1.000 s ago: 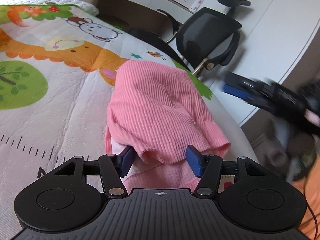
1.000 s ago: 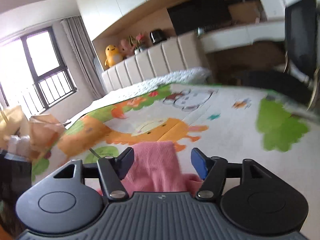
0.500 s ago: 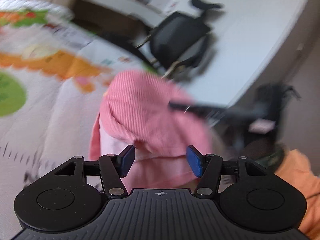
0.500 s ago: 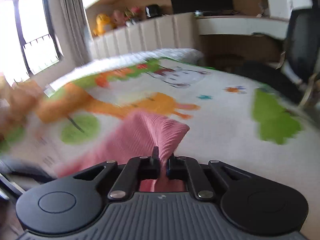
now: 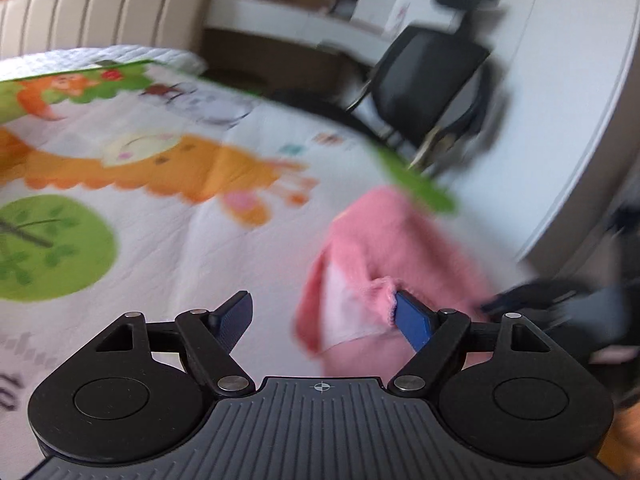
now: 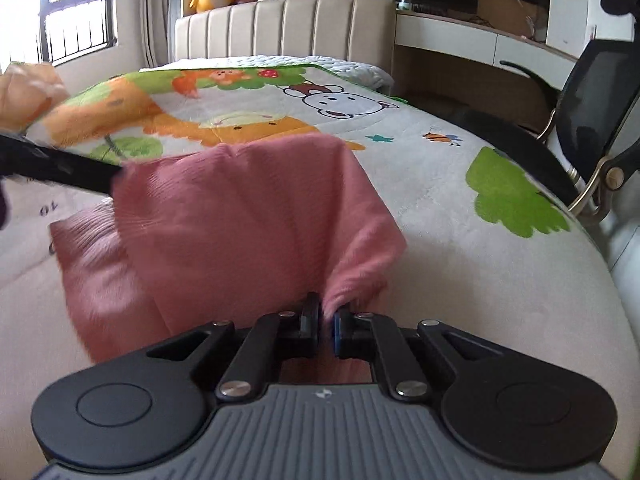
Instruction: Fold clothes
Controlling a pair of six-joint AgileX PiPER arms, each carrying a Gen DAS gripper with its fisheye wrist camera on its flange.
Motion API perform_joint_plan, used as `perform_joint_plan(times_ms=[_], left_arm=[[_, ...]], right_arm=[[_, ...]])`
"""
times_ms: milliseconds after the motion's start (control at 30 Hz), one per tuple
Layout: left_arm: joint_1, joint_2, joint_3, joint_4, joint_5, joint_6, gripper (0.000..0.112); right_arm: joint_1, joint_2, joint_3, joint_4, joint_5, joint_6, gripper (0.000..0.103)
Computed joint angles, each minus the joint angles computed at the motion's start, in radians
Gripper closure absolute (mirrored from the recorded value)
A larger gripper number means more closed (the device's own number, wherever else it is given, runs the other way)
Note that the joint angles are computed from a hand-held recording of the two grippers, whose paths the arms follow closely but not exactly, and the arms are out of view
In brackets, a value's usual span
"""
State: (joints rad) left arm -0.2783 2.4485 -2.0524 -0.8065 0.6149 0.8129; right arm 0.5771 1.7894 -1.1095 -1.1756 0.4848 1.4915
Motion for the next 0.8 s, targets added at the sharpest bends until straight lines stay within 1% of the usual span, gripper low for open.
perform_joint_plan(times_ms=[100,133,167,200,233,267,333,400,433,500,533,567,600,633,667,733,767,800], left_arm=[[0.021,-0.081,0.145,0.007,-0.150,0.020,0.031],[0.034,-0.105,0.182,-0.014,-0.182,0.042,0.030],[0.051,-0.120,0.198,-0.065,-0.174,0.083,0.030],[0.071,-0.127,0.200,-0.112,-0.144,0.117,0.030],[0.093,-0.128,0.191,-0.175,-0.091,0.156,0.029],[0.119,-0.125,0.177,-0.263,-0.007,0.226,0.025],[0.142,-0.106,0.134,-0.357,0.139,0.307,0.018],[0.128,-0.088,0.100,-0.386,0.224,0.329,0.018],[0.106,-0.072,0.076,-0.361,0.223,0.297,0.018],[0.055,-0.031,0.013,-0.267,0.196,0.199,0.018],[0.029,-0.009,-0.015,-0.201,0.170,0.150,0.022],[0.002,0.015,-0.046,-0.125,0.143,0.094,0.033],[-0.019,0.022,-0.046,-0.057,0.113,0.060,0.036],[-0.039,0.021,-0.029,0.002,0.077,0.039,0.037],[-0.050,0.008,0.007,0.020,0.042,0.058,0.036],[-0.065,-0.027,0.102,-0.008,-0.033,0.158,0.036],[-0.069,-0.036,0.120,-0.007,-0.045,0.171,0.036],[-0.072,-0.043,0.129,0.000,-0.049,0.169,0.036]], right_arm=[[0.005,-0.014,0.024,-0.017,-0.002,0.017,0.096],[0.006,-0.006,0.021,-0.020,-0.002,0.020,0.096],[0.007,0.002,0.018,-0.023,-0.002,0.021,0.096],[0.009,0.010,0.012,-0.032,0.001,0.028,0.096],[0.013,0.019,0.005,-0.044,0.004,0.036,0.095],[0.015,0.025,-0.001,-0.047,0.006,0.035,0.095],[0.019,0.032,-0.011,-0.047,0.013,0.029,0.095],[0.023,0.033,-0.013,-0.047,0.022,0.025,0.095],[0.023,0.030,-0.012,-0.041,0.023,0.020,0.095],[0.020,0.017,-0.006,-0.023,0.020,0.001,0.095],[0.017,0.006,-0.003,-0.009,0.018,-0.016,0.095],[0.014,-0.020,0.006,-0.013,0.018,-0.009,0.094],[0.011,-0.050,0.017,-0.022,0.020,0.004,0.092],[0.008,-0.079,0.027,-0.030,0.021,0.016,0.088],[0.004,-0.111,0.032,-0.062,0.018,0.047,0.082],[-0.006,-0.156,0.017,-0.137,0.006,0.109,0.076],[-0.013,-0.161,-0.007,-0.170,-0.004,0.134,0.075],[-0.028,-0.146,-0.048,-0.183,-0.035,0.146,0.075]])
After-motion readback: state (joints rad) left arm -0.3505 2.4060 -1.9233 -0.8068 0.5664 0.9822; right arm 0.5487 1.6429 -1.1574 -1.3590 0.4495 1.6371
